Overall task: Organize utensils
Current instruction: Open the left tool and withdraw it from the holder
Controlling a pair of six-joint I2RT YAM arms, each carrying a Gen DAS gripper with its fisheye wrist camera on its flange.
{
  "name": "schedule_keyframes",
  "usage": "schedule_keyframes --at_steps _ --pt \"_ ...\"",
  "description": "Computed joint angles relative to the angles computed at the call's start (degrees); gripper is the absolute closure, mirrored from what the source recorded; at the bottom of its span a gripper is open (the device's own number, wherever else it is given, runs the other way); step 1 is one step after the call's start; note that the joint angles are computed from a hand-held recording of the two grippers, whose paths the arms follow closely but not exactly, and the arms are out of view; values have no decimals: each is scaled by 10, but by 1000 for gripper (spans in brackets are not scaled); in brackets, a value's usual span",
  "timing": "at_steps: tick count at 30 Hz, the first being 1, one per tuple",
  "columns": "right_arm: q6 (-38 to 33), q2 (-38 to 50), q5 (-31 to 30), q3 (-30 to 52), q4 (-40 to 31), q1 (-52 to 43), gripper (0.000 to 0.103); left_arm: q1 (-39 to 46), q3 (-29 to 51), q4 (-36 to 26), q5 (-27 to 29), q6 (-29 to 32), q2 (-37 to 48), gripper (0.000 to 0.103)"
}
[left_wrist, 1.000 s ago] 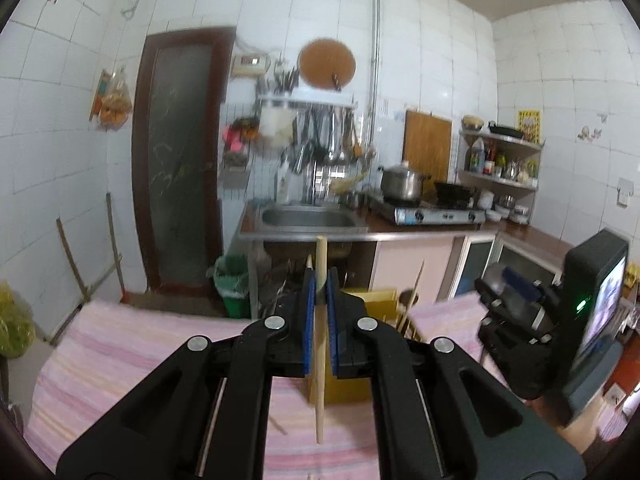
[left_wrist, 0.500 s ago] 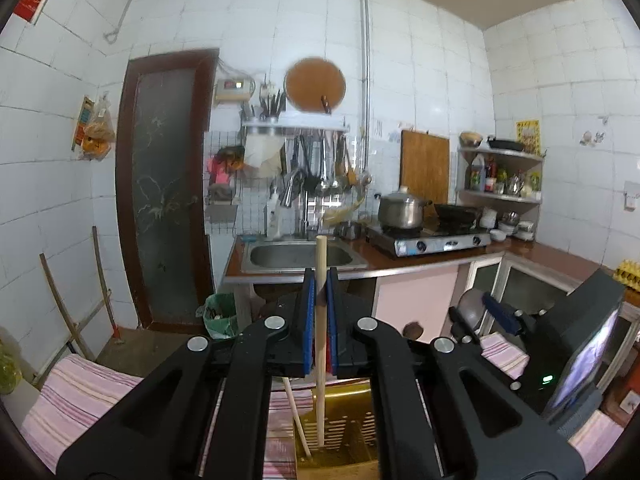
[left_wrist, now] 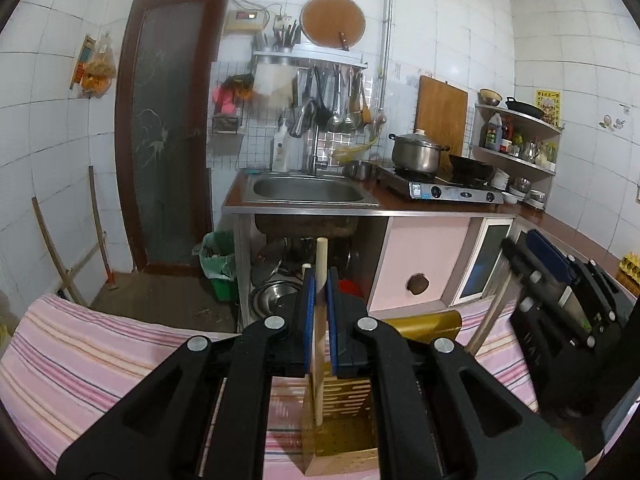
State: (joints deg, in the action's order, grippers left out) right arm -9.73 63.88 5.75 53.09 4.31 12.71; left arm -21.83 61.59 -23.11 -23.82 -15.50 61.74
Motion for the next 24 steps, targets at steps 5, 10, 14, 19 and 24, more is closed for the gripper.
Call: schedule_keyframes --at_steps 5,10,14,19,24 --pt "24 -12 -60 27 -85 -26 67 -2 2 -38 -12 4 -16 87" --pt "33 -74 -85 29 -154 -67 43 -27 4 -90 -40 -8 -77 41" --pt "28 -133 -89 39 -252 -89 28 -74 17 -175 -89 -31 -140 17" --pt "21 -241 -86 19 -380 -97 17 -195 16 -306 -196 -116 -213 6" --pt "38 -340 -47 -30 -483 -59 15 -432 15 -589 -360 -430 -222 5"
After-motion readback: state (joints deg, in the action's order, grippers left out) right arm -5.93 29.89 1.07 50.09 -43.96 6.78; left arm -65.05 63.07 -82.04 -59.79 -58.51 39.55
